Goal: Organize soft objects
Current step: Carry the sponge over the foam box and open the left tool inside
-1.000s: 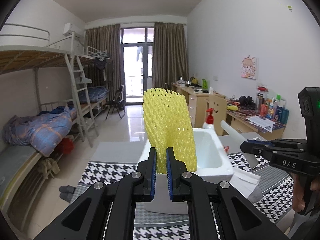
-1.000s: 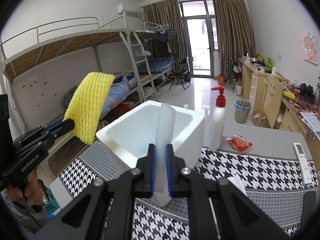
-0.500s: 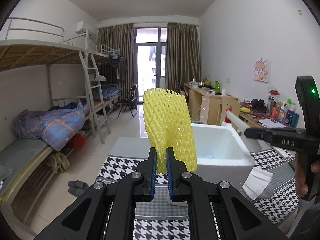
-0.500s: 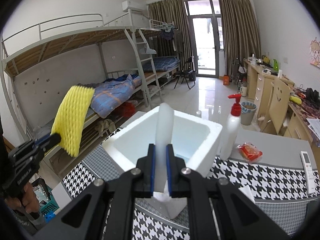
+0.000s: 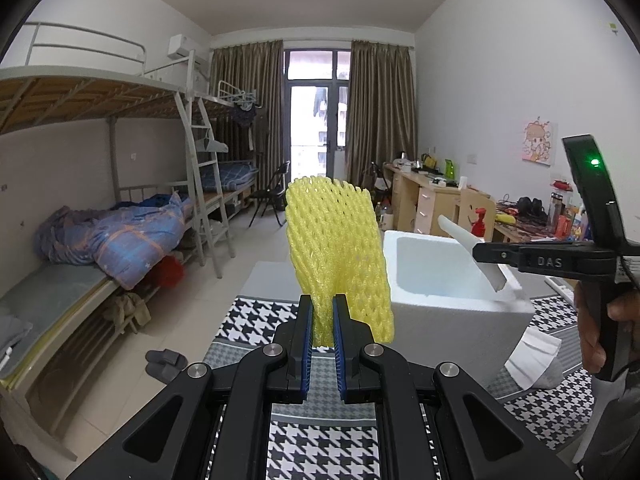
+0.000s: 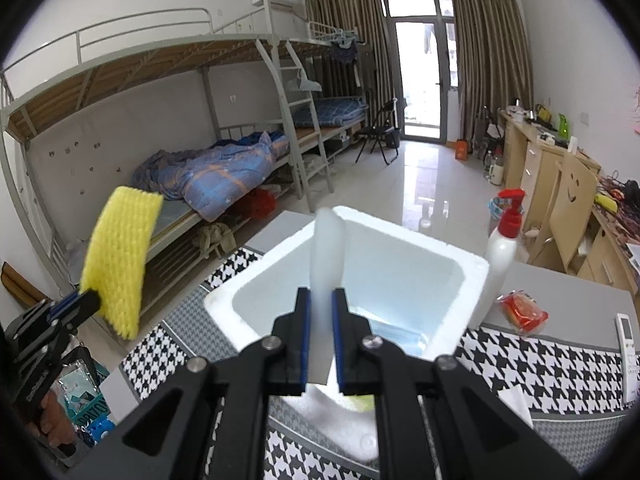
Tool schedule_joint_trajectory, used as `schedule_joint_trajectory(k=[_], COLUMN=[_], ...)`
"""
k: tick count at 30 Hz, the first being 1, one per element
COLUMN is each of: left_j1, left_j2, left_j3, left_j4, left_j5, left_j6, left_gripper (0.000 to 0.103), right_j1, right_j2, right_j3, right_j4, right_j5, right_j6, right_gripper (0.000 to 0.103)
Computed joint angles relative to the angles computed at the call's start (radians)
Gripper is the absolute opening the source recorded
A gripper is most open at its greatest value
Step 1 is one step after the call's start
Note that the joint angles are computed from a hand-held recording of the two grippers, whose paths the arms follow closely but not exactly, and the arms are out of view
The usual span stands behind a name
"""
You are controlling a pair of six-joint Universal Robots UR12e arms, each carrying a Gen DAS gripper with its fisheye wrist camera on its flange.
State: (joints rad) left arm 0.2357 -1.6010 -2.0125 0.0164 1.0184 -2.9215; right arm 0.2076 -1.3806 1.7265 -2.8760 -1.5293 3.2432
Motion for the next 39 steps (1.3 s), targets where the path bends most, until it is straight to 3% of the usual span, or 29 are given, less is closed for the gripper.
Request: schedule_joint_trajectory(k=[8, 13, 15, 16, 17, 18, 22, 30, 39], left_j1=[0.003, 0.002, 0.0, 0.001, 0.001, 0.001, 0.0, -0.007, -0.039], left_j2=[0.001, 0.001, 0.004, 0.003, 0.004, 0.004, 0.001, -0.005, -0.025], left_j3=[-0.002, -0.003, -0.004, -0.002, -0.003, -0.003, 0.004, 0.018, 0.059], left_j4=[-0.007, -0.005, -0.007, -0.008, -0.006, -0.004, -0.016, -0.03, -0.077], left_j5=[0.012, 0.017, 0.024, 0.023, 0.026, 0.029, 0.039, 0.022, -0.017], left_j6=[-0.009, -0.012, -0.014, -0.015, -0.016, -0.018, -0.019, -0.015, 0.011], left_gripper=[0.01, 0.01, 0.01, 0.01, 0.01, 0.01, 0.01, 0.01, 0.01], right_j1=[0.005, 0.011, 0.013, 0.018, 0.024, 0.03, 0.036, 0.03, 0.038], right_j2=[0.029, 0.037, 0.039, 0.039, 0.039, 0.039, 0.029, 0.003, -0.024], right_j3=[-0.034, -0.046, -0.048, -0.047, -0.042, -0.038, -0.027, 0.003, 0.034], right_j4=[0.067, 0.094, 0.097, 0.085, 0.062, 0.037, 0.013, -0.021, -0.043], right_j5=[-0.032, -0.057, -0.062, -0.082, -0.105, -0.128, -0.137, -0.137, -0.22], right_j6=[0.003, 0.013, 0.007, 0.0, -0.008, -0.018, -0.025, -0.015, 0.004], right_gripper=[0.013, 0.028, 0.049, 0.07, 0.081, 0.083, 0.088, 0.088, 0.088])
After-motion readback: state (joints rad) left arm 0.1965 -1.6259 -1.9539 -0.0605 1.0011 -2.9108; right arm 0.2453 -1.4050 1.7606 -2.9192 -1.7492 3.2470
